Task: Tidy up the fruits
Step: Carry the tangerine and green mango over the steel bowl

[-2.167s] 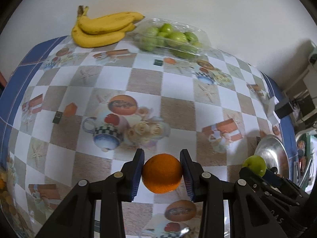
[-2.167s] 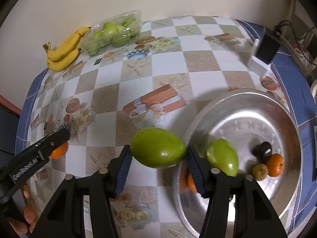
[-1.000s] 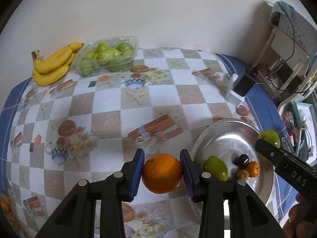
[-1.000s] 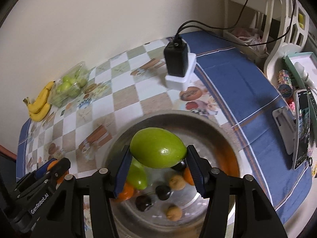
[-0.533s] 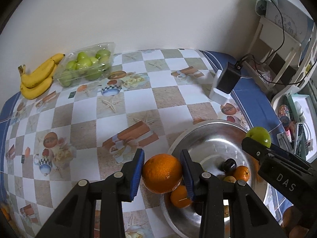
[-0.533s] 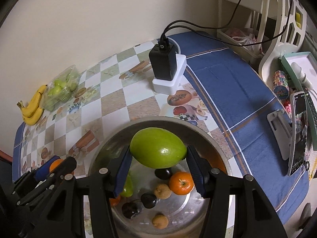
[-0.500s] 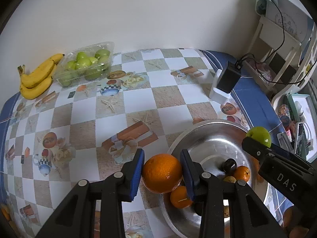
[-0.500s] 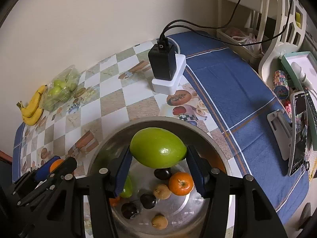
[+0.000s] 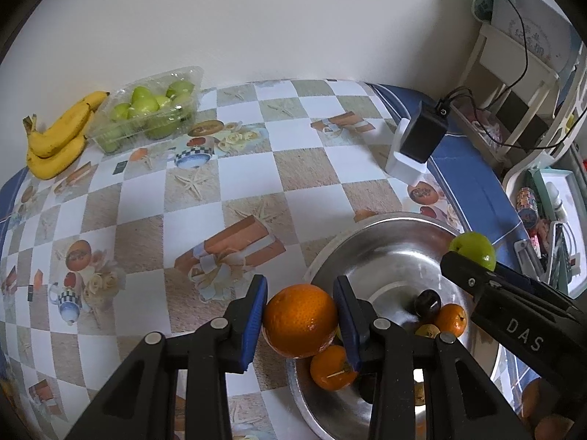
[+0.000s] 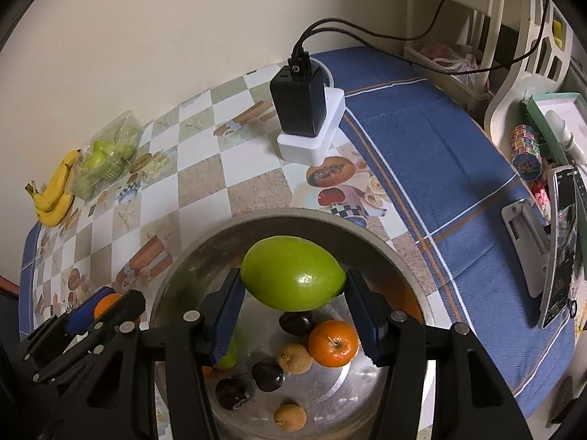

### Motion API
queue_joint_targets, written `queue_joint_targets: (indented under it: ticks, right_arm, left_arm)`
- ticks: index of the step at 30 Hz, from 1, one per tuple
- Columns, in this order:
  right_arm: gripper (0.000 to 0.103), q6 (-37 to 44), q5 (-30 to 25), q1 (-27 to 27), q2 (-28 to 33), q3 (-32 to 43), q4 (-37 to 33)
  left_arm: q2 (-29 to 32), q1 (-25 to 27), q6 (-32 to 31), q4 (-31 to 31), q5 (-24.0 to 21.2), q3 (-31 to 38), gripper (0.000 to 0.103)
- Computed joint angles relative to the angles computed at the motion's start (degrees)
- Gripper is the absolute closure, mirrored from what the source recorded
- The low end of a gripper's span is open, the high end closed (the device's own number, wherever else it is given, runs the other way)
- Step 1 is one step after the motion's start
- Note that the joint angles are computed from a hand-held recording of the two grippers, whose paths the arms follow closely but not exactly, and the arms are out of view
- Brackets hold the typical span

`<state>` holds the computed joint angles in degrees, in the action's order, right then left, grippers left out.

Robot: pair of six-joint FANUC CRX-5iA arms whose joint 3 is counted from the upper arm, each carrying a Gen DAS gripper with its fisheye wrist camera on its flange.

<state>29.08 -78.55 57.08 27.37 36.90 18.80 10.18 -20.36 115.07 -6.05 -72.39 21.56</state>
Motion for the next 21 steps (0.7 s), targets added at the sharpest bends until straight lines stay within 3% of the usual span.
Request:
queue_joint_targets:
  ticks: [21]
  right_arm:
    - [0.045,1.2,-2.1,-0.3,1.4,1.1,-1.6]
  left_arm:
    - [2.5,-1.9,-2.5,0.5,-2.4,1.5,0.063]
